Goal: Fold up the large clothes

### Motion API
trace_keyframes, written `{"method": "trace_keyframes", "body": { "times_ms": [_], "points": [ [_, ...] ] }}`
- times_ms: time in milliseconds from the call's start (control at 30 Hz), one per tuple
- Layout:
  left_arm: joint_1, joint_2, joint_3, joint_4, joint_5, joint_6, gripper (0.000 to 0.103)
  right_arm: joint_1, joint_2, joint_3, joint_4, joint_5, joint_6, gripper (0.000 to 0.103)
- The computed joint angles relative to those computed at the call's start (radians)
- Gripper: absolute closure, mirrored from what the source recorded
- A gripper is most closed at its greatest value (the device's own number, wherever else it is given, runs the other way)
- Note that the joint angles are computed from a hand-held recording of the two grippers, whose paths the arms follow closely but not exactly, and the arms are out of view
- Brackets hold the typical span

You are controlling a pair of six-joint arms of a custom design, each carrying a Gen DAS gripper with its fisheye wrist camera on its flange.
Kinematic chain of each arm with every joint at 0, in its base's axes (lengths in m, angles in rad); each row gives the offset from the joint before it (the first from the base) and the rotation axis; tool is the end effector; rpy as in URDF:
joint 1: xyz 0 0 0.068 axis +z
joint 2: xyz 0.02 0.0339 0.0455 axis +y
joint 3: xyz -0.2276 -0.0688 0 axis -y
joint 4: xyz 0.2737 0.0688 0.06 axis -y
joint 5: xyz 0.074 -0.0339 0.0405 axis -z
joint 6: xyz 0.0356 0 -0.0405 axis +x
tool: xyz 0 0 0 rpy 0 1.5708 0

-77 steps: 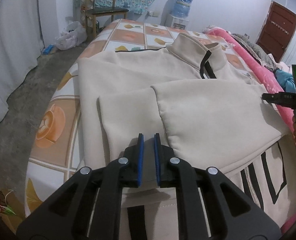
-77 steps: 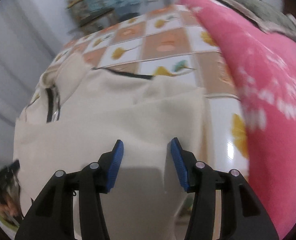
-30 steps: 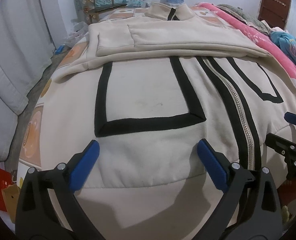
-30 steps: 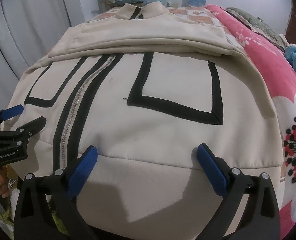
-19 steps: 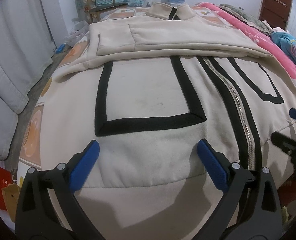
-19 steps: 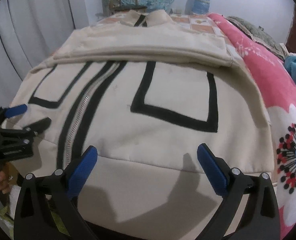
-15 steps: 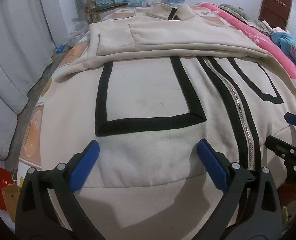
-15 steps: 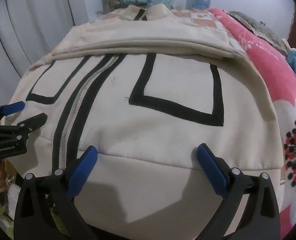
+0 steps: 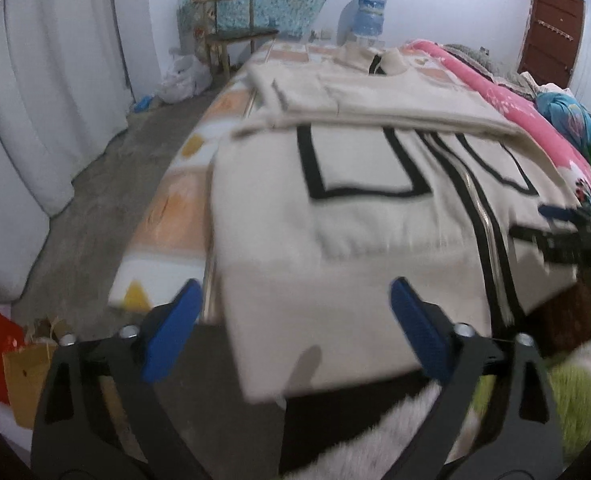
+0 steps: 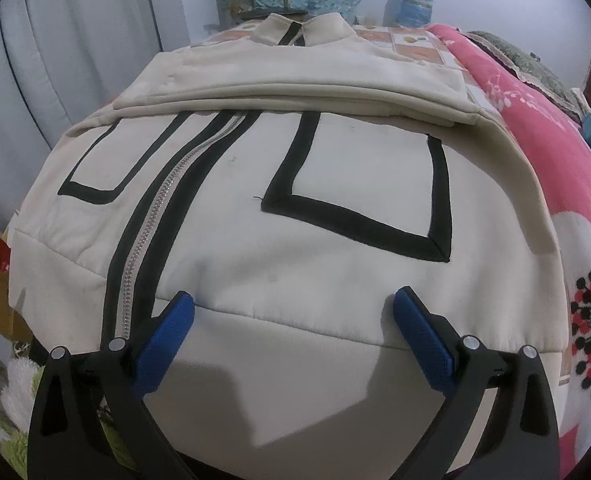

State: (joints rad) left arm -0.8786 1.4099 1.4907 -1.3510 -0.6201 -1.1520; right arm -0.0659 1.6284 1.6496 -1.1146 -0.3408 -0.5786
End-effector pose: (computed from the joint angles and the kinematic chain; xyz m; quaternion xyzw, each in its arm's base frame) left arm 0.1959 -0.2039 0.3217 -0.1736 0.9266 0.0379 0.3315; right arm 0.3549 -0.0115 0.3110 -0.2816 0.9161 0.0825 0.2732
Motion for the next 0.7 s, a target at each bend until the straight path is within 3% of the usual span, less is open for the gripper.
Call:
{"method": "trace_keyframes", "body": {
  "times_ms": [200,533,633,700],
  "points": [
    [-0.033,-0.098,-0.157,0.057,0.074,-0.123,0.042,0.002,0.002,0.003,-0.003,0.002,0.001,0.006],
    [0.124,-0.340,-0.443,0.314,0.270,-0.147,0.045,0.005,-0.011,-0.013,0.005,0.013,0.013,0.006],
    [0.133,-0.348,-0.453,0.342,0.287,-0.137,0.046,0.004,-0.012,-0.014,0.006,0.012,0.011,0.006],
    [0.120,-0.335,-0.437,0.340,0.281,-0.126,0.052,0.005,-0.010,-0.011,0.002,0.015,0.009,0.006]
  ]
}}
